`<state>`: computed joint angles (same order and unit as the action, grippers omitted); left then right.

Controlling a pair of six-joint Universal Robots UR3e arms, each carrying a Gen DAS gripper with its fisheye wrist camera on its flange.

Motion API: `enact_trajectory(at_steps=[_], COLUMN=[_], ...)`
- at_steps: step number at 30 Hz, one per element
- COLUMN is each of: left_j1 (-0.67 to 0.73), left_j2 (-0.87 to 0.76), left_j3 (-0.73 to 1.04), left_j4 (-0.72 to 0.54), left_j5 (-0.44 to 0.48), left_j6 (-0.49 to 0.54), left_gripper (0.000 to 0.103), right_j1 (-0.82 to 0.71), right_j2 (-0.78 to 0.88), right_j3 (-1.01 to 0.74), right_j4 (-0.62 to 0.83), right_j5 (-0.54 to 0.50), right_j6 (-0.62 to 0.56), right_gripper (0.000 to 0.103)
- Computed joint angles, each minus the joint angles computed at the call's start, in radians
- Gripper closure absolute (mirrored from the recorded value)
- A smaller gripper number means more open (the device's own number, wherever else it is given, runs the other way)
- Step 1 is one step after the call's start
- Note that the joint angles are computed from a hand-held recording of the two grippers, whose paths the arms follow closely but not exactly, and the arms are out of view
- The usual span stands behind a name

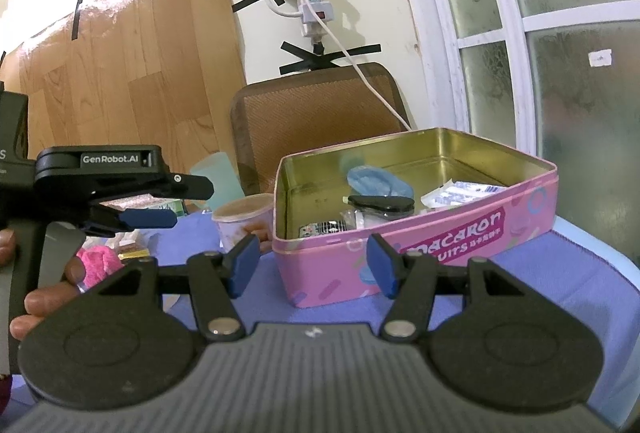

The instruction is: Organize soft objects

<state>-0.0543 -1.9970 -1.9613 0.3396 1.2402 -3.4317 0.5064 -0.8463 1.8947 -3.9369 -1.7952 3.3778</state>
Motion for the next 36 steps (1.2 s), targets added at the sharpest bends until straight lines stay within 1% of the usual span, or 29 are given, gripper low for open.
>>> enact_trajectory(at_steps=[5, 27, 36], left_j1=[0.0, -0.019, -0.011], left_j2=[-0.003, 0.004, 0.014], left_j3=[0.002, 0.013, -0.003], left_j4=[0.001, -0.016, -0.02], left_j5=[0.005, 0.034, 0.026], left_j6=[-0.007, -0.015, -0.01], left_gripper=[0.028, 0.028, 0.028], right_j1=[0.007, -0.006, 0.003], right_j2=[0.005, -0.004, 0.0], right_j3=[-0.003, 0.027, 0.028], right_j4=[-0.002, -0.027, -0.031], right_j5=[-0.013, -0.008, -0.015], right_j6=[0.003, 0.024, 0.028], right_gripper=[0.041, 0.04, 0.04])
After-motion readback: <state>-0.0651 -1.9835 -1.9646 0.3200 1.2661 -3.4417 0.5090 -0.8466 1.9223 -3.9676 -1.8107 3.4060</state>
